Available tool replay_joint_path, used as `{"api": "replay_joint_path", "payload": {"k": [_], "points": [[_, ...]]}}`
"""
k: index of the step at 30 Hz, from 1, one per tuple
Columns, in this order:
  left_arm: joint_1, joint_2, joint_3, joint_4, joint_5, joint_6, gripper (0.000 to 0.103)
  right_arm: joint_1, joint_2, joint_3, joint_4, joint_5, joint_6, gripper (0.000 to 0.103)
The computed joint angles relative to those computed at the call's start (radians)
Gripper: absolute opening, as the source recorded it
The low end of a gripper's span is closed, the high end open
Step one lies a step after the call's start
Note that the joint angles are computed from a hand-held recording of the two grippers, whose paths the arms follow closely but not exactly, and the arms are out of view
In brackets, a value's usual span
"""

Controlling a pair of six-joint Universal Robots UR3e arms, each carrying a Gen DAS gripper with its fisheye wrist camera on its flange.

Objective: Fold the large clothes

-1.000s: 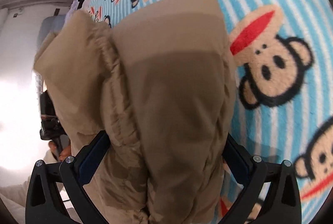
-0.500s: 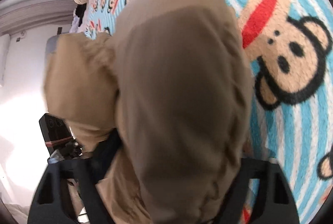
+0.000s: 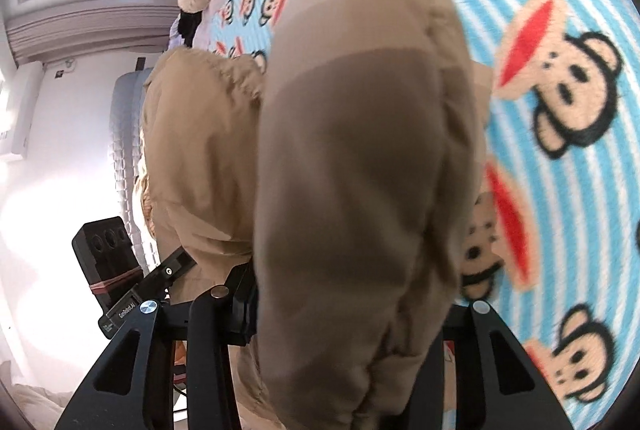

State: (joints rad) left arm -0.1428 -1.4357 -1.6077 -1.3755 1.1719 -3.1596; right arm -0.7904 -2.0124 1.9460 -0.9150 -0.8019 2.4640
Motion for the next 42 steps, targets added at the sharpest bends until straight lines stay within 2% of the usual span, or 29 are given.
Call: {"api": "replay_joint_path", "payload": {"k": [3,7,8,11,14,16,18,20,22,25,29,31,34,36,39,42], "points": [[0.108,0.064,-0.014,-0.085,-0.033,0.089,0.080,0.125,0.012,-0.011,-0.111,0.057,0.133,0.046],[0.330,0.168,-0.023,-0.272,-0.090,0.310,0.080,0.303,0.048,0.018,-0.372,0.124,0.359,0.046],[0.388,0.181,-0.023,-0.313,-0.102,0.369,0.080,0.305,0.039,0.023,-0.383,0.099,0.373,0.046],[0.571,0.166,0.013,-0.428,-0.136,0.563,0.080,0.439,0.091,0.042,-0.630,0.134,0.565,0.046],[0.713,0.078,0.110,-0.512,-0.137,0.723,0.080,0.613,0.201,0.041,-0.988,0.127,0.858,0.046],[0.788,-0.005,0.195,-0.543,-0.125,0.802,0.080,0.718,0.315,0.005,-1.191,0.107,1.010,0.046],[0.832,-0.083,0.263,-0.529,-0.114,0.835,0.080,0.826,0.472,-0.078,-1.386,0.082,1.159,0.046],[0.879,-0.158,0.329,-0.491,-0.104,0.856,0.080,0.910,0.616,-0.184,-1.503,0.059,1.258,0.046],[0.909,-0.238,0.382,-0.451,-0.101,0.859,0.080,0.968,0.730,-0.288,-1.560,0.039,1.311,0.046],[0.938,-0.364,0.458,-0.381,-0.091,0.828,0.080,1.030,0.899,-0.475,-1.577,0.013,1.335,0.046],[0.948,-0.491,0.499,-0.276,-0.070,0.787,0.080,1.088,1.074,-0.734,-1.475,-0.036,1.325,0.046],[0.959,-0.538,0.518,-0.270,-0.077,0.777,0.081,1.109,1.132,-0.823,-1.443,-0.065,1.332,0.047],[0.970,-0.554,0.527,-0.280,-0.076,0.776,0.083,1.106,1.109,-0.807,-1.391,-0.094,1.331,0.053],[0.980,-0.519,0.499,-0.264,-0.069,0.785,0.083,1.109,1.072,-0.819,-1.294,-0.133,1.301,0.058],[1.007,-0.435,0.408,-0.116,-0.085,0.775,0.082,1.116,0.970,-0.834,-1.112,-0.252,1.224,0.061],[1.014,-0.442,0.454,-0.078,-0.115,0.749,0.081,1.130,0.826,-0.790,-1.074,-0.408,1.202,0.061]]}}
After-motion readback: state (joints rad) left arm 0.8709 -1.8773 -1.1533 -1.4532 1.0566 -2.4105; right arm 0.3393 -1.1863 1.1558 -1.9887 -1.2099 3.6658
